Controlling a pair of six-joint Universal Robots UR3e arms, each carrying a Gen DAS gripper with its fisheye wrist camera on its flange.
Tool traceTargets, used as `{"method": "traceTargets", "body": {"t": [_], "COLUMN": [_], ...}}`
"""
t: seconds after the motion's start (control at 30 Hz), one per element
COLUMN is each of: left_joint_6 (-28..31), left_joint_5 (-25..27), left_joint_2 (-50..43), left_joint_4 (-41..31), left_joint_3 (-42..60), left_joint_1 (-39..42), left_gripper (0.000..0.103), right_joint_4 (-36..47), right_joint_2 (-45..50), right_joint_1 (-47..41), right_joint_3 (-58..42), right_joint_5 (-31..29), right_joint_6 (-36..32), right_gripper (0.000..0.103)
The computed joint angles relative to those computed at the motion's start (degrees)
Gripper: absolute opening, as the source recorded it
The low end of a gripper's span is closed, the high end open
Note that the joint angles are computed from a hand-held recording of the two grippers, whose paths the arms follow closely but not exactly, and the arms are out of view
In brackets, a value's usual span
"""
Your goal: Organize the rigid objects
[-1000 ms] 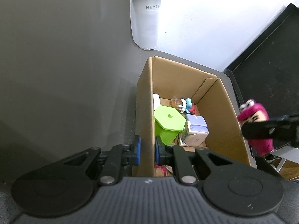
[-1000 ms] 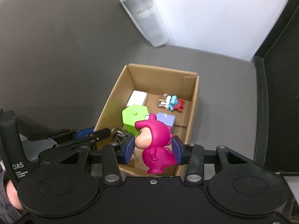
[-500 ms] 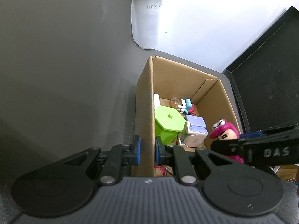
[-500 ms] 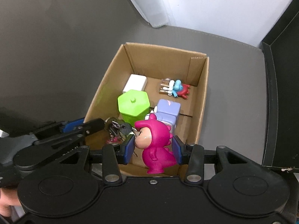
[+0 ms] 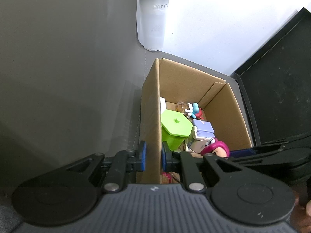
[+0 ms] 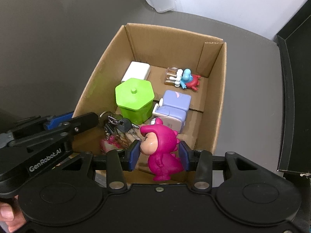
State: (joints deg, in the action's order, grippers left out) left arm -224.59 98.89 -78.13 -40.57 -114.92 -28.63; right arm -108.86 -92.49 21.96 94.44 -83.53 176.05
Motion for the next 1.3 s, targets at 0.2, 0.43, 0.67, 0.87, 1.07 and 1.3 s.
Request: {"method": "traceTargets", "body": {"t": [0.2, 0.43, 0.67, 0.87, 1.07, 1.3], "left_joint_6": [0.0, 0.0, -0.1, 0.3, 0.6, 0.5], "left_joint_5": [0.0, 0.0, 0.1, 0.3, 2.4, 1.5], "left_joint_2": [0.0, 0.1, -0.1, -0.1, -1.7, -1.7], "left_joint_4": [0.0, -0.1, -0.2, 0.1, -0.8, -1.7], "left_joint_3": [0.0, 0.0, 0.2, 0.0, 1.6, 1.9], "left_joint_1": [-0.1, 0.0, -0.1, -0.1, -1.6, -0.7], "left_gripper": [0.015, 0.015, 0.015, 0.014, 0.014, 0.013], "right_joint_4": [-0.9, -1.4, 0.5, 2.3, 3.6, 0.9], "right_joint_2": [1.6, 1.6, -1.8, -6.9, -11.9, -16.8], "right_joint_1": [2.1, 2.9, -0.1, -4.0, -7.6, -7.7], "right_joint_3": [-0.7, -0.7, 0.0, 2.0, 4.1, 7.4], "right_joint_5": [-2.6, -4.2, -0.4, 2.6, 6.5, 5.2], "right_joint_6": [0.9, 1.5, 0.7, -1.6, -2.1, -1.9], "right_gripper": [0.043, 0.045, 0.053, 0.055, 0.058, 0.061]}}
